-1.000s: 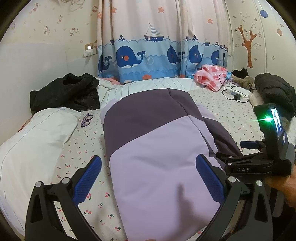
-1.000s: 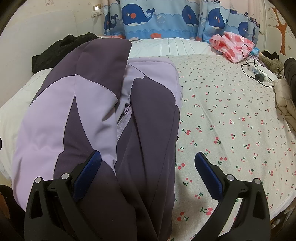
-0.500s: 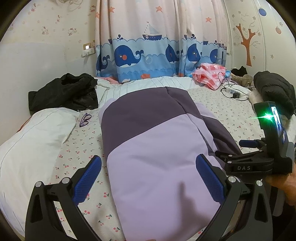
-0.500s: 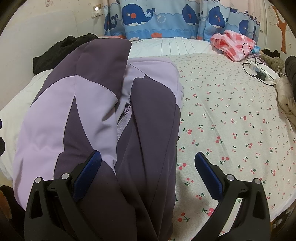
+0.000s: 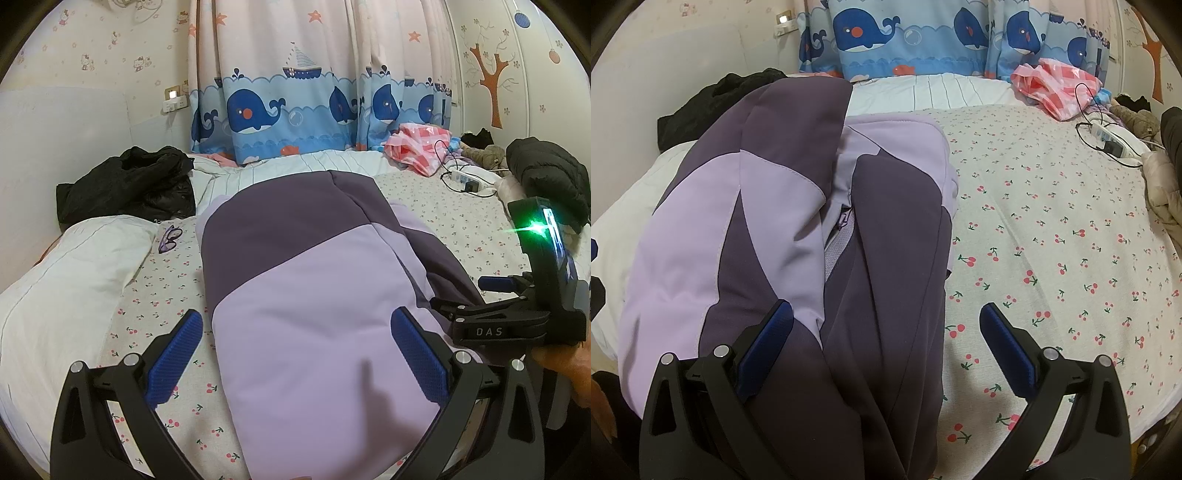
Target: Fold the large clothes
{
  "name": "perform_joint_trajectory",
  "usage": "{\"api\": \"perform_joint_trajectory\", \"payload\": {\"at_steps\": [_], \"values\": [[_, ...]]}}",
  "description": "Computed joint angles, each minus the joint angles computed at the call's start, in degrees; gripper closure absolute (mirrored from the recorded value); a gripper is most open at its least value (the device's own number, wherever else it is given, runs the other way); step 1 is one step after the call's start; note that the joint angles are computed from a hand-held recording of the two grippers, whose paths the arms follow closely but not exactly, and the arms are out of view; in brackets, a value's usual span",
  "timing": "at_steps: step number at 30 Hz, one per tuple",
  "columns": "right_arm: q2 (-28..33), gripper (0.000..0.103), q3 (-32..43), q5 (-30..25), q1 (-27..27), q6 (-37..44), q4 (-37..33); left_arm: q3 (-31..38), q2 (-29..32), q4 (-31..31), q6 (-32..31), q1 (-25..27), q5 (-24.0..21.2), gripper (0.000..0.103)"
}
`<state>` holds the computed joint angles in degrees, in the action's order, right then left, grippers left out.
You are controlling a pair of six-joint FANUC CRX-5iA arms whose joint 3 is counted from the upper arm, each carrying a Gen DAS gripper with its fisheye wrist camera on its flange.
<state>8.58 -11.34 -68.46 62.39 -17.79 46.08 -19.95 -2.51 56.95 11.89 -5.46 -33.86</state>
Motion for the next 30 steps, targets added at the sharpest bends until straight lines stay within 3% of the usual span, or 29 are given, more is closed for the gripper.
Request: {"api": "perform_joint_trajectory", "payload": {"at_steps": [30], "values": [[0.1,0.006,-0.3,1.6,-0.1,-2.3,0.4,-0.2,1.0,1.0,-1.8,0.0,0.2,0.005]]}}
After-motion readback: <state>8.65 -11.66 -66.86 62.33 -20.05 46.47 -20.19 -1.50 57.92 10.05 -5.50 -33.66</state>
